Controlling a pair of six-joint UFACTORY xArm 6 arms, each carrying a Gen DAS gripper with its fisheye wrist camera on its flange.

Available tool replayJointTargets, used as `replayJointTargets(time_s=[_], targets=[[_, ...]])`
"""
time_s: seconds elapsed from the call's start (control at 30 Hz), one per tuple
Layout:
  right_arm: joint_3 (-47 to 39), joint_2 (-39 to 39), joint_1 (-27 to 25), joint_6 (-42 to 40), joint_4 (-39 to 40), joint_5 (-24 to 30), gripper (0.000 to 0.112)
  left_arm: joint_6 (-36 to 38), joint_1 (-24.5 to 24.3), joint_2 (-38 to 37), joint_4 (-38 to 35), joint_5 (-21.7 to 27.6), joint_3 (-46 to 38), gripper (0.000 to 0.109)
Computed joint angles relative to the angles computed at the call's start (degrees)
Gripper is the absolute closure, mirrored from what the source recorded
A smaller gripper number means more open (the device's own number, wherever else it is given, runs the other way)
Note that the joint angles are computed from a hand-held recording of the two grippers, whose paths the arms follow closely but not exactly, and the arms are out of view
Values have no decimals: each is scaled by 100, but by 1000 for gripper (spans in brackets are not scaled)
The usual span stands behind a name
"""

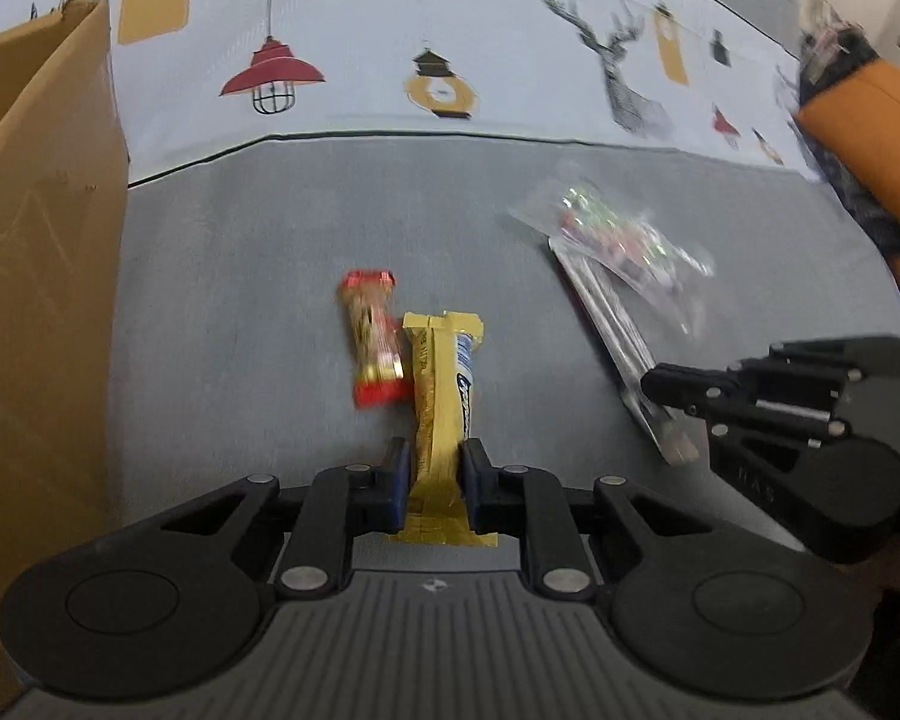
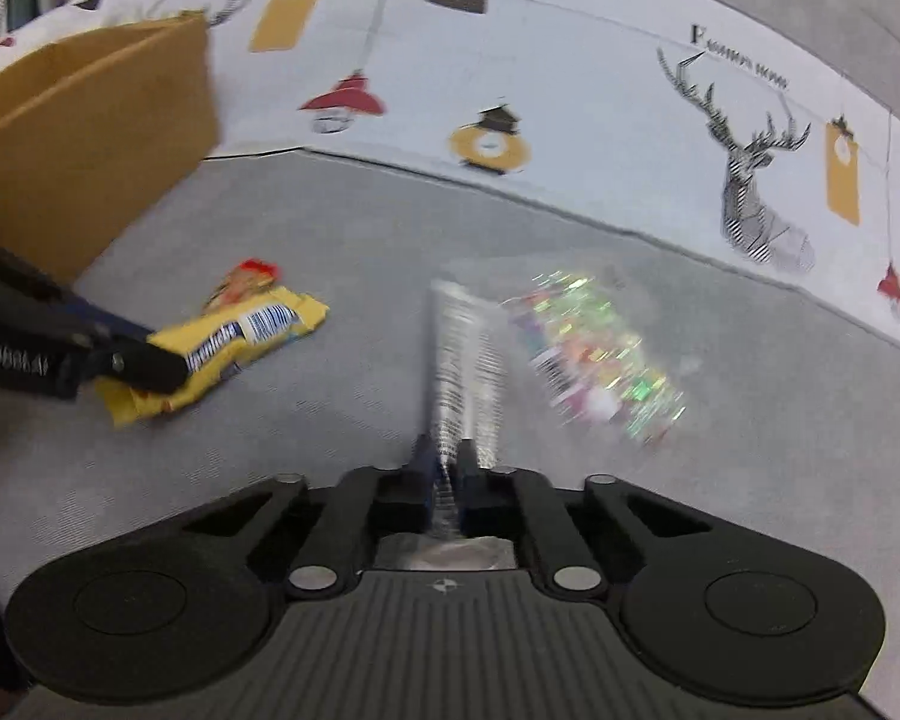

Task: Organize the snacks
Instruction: 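Grasp the yellow wafer with the left tool while the right tool grasps the silver stick packet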

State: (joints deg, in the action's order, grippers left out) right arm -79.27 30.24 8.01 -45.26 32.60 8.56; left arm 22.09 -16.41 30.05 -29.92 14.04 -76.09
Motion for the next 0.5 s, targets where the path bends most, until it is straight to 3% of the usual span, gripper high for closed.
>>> replayJointTargets(time_s=[0.13,0.2,0.27,0.33,0.37,0.43,0.5], targets=[[279,-264,107,-424,638,23,112,380,-12,118,-258,104,-144,83],[268,-224,122,-430,911,-185,111,187,-11,279,-48,93,-333,77],[81,-110,112,-816,1595,-242,110,-202,7,463,372,163,-540,76],[-240,78,37,-945,2143,-119,106,-266,48,708,261,364,-847,76],[-407,191,-36,-833,2141,91,100,-57,39,771,-36,274,-894,76],[-697,478,-133,-176,1525,373,85,-164,49,807,38,183,-933,85],[-841,650,-75,-111,1362,220,78,-123,64,826,-14,203,-1002,91]])
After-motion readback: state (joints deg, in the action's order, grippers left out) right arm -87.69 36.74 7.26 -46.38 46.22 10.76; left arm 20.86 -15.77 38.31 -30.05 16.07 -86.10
